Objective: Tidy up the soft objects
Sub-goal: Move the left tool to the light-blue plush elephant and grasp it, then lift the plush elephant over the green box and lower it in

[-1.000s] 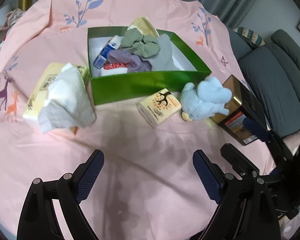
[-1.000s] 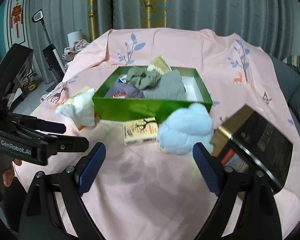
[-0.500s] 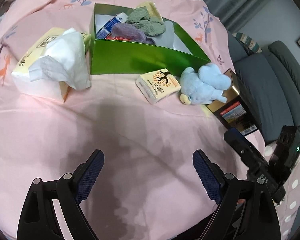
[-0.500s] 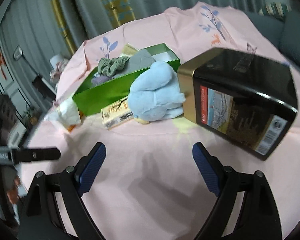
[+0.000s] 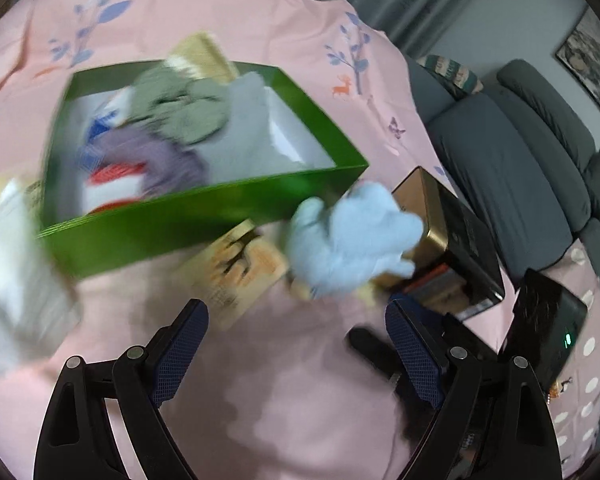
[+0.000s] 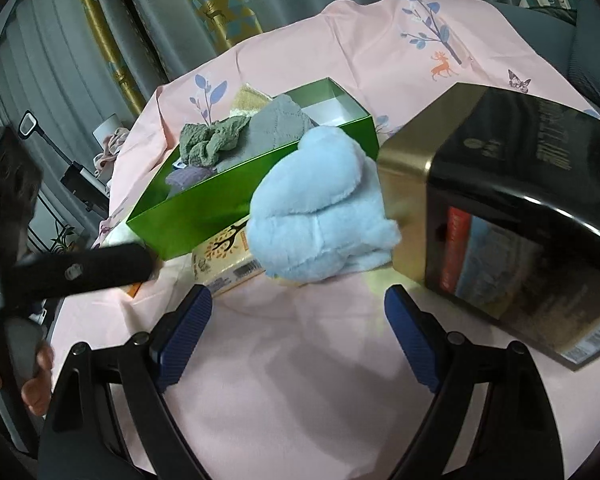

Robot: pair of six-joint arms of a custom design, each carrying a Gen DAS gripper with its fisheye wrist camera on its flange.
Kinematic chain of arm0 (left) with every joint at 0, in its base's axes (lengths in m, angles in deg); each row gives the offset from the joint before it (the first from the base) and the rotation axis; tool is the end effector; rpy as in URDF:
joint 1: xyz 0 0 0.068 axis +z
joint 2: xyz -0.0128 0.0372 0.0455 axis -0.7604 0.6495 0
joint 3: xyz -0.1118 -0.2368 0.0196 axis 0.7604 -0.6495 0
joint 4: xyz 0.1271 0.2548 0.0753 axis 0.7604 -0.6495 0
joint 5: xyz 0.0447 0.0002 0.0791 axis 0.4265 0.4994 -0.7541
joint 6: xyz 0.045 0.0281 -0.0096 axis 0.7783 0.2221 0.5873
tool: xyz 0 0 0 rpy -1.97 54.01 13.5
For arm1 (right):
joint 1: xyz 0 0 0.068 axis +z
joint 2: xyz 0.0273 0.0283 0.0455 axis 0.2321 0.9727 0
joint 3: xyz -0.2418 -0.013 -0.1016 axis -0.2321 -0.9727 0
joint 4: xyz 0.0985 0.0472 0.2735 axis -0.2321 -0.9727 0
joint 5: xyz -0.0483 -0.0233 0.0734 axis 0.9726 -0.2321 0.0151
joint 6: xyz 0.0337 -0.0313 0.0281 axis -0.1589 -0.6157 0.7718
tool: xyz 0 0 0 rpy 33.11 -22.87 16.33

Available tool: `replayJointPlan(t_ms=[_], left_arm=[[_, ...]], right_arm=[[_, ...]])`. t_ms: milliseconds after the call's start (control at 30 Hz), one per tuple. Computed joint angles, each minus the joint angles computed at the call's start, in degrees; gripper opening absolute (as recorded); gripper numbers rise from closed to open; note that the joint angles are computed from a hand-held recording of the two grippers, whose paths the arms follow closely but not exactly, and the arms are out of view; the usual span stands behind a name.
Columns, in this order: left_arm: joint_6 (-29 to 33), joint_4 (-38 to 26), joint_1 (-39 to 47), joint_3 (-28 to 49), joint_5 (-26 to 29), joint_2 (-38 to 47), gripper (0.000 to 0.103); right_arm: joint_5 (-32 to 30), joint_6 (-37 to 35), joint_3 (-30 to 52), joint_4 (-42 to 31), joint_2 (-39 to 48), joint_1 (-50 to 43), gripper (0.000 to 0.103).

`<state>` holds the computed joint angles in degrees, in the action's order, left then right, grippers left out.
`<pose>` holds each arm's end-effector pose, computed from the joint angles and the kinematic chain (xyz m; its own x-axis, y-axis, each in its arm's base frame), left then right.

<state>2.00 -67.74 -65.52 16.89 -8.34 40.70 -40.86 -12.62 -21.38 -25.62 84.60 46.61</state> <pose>0.1824 -0.0639 0.1673 -0.8541 -0.1043 -0.5095 0.1618 0.8778 -0.4510 0.1833 0.1209 0.1067 -0.7262 0.0051 -0.6875 -0.2956 0.9005 0.3189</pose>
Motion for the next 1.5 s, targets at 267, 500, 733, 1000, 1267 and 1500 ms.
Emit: replayJointPlan(t_ms=[267, 500, 733, 1000, 1267, 1500], left_arm=[[2.9, 11.3, -3.1, 6.2, 2.1, 18.1, 0.090], [3.9, 13.9, -3.6, 10.3, 3.6, 26.5, 0.075], [4.8, 14.0, -3.7, 9.4, 3.6, 25.8, 0.072], [4.0, 6.7, -6.2, 4.8, -0.8, 12.0, 0.072], [1.2, -7.7, -8.3, 0.9, -5.9, -9.7, 0.072], [-0.2, -17.9, -8.9, 1.6, -7.4, -22.2, 0.072]], right_arm=[[-1.1, 0.1, 3.1, 4.3, 7.9, -1.0, 0.086], [-3.2, 1.5, 6.3, 7.4, 14.9, -3.0, 0.075], [-6.1, 1.7, 7.1, 9.4, 17.9, -4.2, 0.057], [-3.5, -1.3, 4.0, 5.7, 7.9, -0.2, 0.053], [6.2, -4.9, 3.6, -7.1, -7.8, 11.9, 0.049], [10.0, -5.5, 3.3, -13.5, -15.4, 17.8, 0.049]])
